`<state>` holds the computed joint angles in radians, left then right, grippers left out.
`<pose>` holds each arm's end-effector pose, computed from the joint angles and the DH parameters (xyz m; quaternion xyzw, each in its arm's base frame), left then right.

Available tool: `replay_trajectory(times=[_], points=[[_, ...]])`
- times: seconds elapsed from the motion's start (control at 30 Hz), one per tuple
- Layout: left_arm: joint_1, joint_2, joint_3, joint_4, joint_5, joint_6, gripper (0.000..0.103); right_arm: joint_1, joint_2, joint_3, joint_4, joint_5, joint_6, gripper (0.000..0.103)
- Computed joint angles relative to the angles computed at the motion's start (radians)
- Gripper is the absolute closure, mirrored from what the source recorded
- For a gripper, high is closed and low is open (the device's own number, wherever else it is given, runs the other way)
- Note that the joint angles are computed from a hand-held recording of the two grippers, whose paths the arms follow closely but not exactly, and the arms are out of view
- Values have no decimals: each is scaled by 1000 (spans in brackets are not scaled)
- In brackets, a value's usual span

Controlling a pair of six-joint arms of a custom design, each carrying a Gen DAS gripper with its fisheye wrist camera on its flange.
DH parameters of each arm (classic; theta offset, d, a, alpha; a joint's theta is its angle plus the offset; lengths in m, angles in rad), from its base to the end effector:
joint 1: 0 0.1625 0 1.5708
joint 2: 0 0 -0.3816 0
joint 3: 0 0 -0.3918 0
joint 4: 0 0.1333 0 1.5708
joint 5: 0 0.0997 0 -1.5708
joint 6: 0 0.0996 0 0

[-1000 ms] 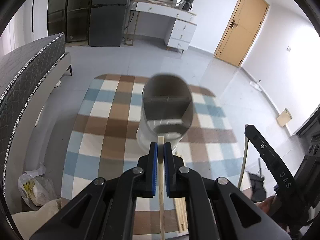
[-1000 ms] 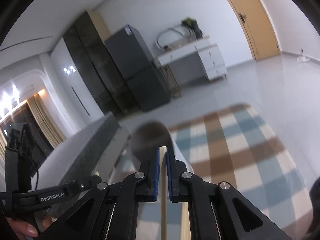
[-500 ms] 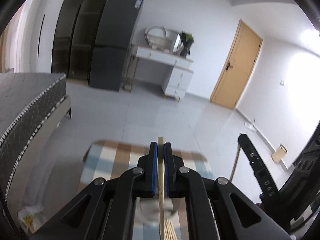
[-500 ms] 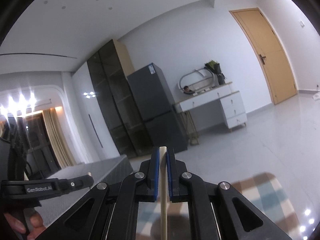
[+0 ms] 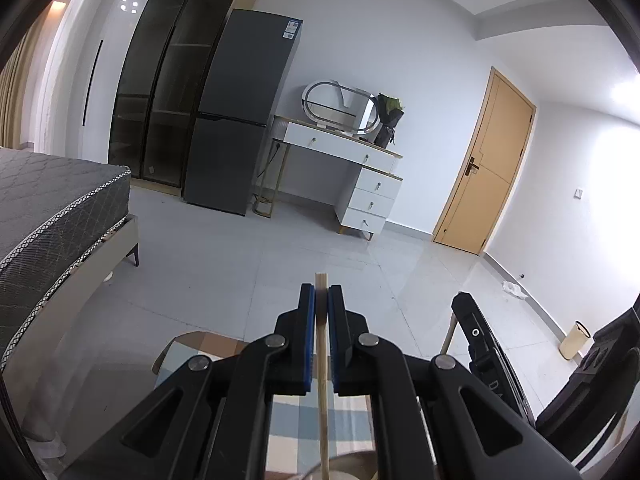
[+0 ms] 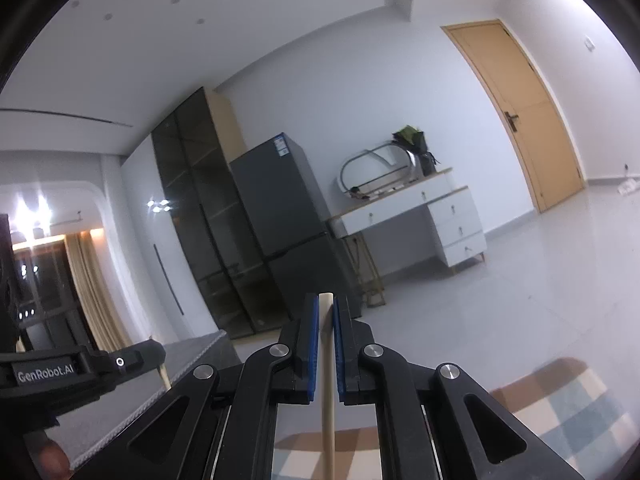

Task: Organize utensils
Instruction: 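Lift both held chopsticks and carry them above the grey holder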

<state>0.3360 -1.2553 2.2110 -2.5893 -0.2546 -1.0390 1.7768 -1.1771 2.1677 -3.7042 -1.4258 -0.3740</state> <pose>-0.3449 -0.3638 0.1865 0.0582 0.7889 -0.5651 0.2345 0.2452 -0.4516 0.2370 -0.2774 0.7927 -0.5426 0.0155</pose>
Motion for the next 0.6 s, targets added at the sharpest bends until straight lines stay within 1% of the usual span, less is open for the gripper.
replay_trajectory(times=[0.03,0.07,0.1,0.17,0.2,0.3,0.43,0.47,0.57,0.6], points=[[0,6,6,-43,1,26,101,-3,14,-1,-19,-4,1,97],[-2,8,13,-55,7,29,101,-6,17,-2,-23,-5,-4,97],[-6,6,15,-41,14,18,101,-7,24,1,-41,-13,-13,97],[-9,26,19,-118,11,84,101,-10,39,3,-53,-19,-13,97],[-12,29,23,-131,6,96,101,-11,38,6,-56,-21,-18,97],[-20,34,22,-120,4,102,101,-8,41,26,-105,-15,-46,97],[-27,26,15,-65,-5,75,101,-10,26,32,-90,0,-70,97],[-33,15,18,-33,-8,54,101,-12,24,33,-90,2,-77,97],[-42,5,11,31,-12,16,101,-20,-6,56,-65,19,-93,97],[-42,8,9,32,-17,15,101,-21,-18,66,-53,24,-98,97]])
